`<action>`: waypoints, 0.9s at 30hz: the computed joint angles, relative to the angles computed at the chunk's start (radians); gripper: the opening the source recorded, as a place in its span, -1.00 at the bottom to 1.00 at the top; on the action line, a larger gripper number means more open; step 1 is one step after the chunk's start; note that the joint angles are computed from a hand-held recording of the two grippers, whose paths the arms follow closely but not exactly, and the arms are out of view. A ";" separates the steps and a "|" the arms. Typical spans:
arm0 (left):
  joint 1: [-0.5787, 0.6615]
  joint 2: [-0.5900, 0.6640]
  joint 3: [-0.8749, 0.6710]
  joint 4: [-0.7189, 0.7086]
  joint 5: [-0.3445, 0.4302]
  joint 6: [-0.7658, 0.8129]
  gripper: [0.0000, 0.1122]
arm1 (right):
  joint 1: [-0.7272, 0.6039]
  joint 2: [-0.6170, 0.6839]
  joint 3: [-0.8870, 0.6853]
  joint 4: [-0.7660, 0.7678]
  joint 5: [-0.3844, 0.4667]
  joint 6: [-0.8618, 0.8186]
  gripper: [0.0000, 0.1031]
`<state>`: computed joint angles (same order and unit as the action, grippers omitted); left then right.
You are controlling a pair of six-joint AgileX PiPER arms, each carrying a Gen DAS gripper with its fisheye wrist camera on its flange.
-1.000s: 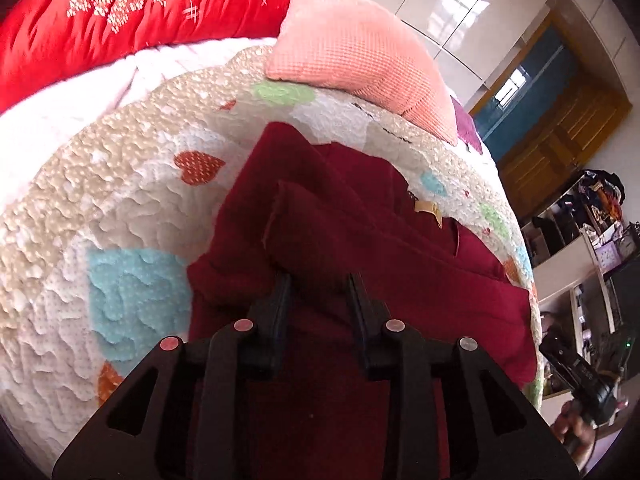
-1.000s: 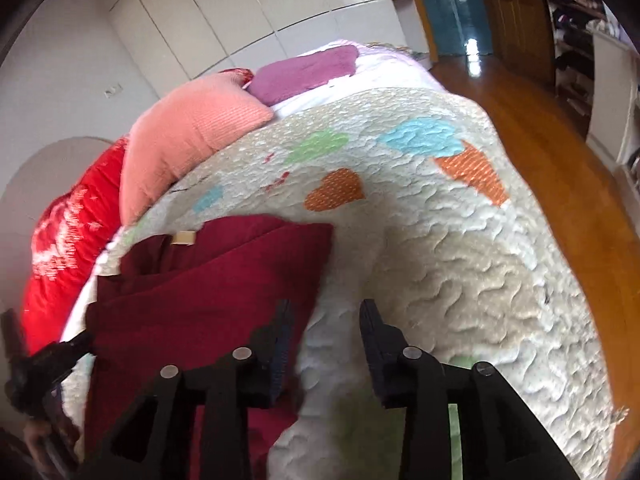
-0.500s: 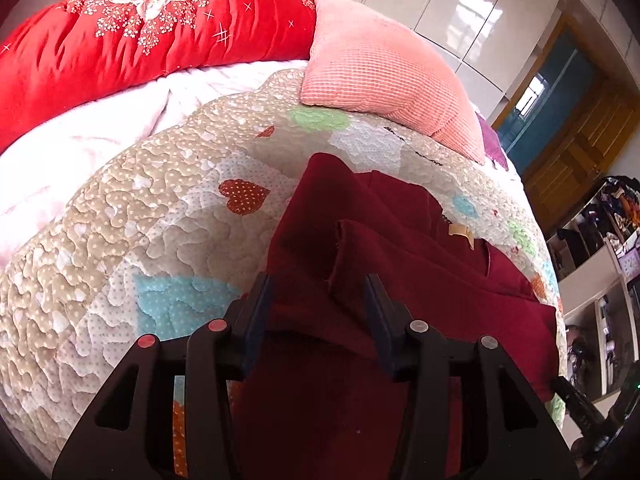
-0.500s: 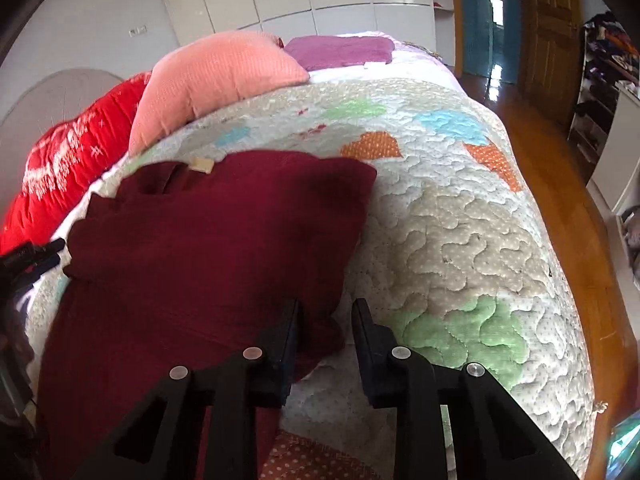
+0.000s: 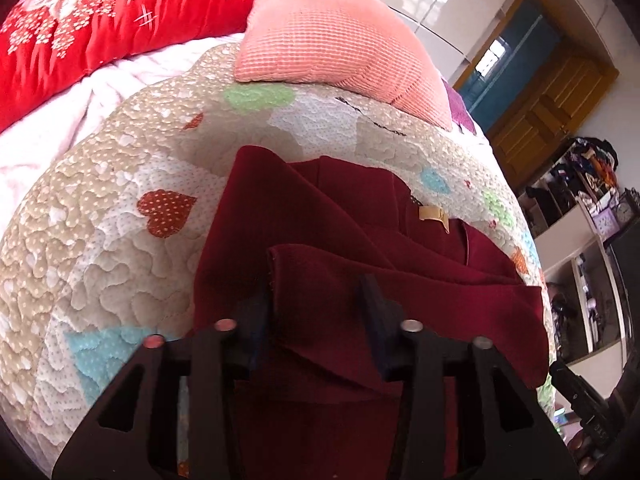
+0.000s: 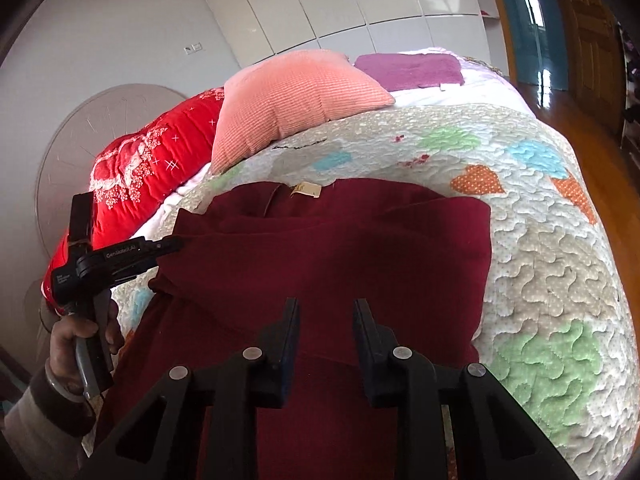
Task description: Fold small clothes
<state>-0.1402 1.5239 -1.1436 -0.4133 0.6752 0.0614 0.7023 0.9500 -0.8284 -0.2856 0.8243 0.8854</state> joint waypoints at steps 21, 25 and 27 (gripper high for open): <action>-0.019 -0.077 -0.051 0.181 0.064 -0.128 -0.57 | -0.226 0.175 -0.065 -0.036 -0.067 -0.175 -0.32; -0.044 -0.031 -0.040 0.240 0.072 -0.184 -0.05 | -0.271 0.148 -0.028 0.072 -0.111 -0.234 -0.25; -0.030 -0.016 -0.023 0.204 0.054 -0.181 -0.05 | -0.264 0.140 -0.009 0.086 -0.117 -0.238 -0.19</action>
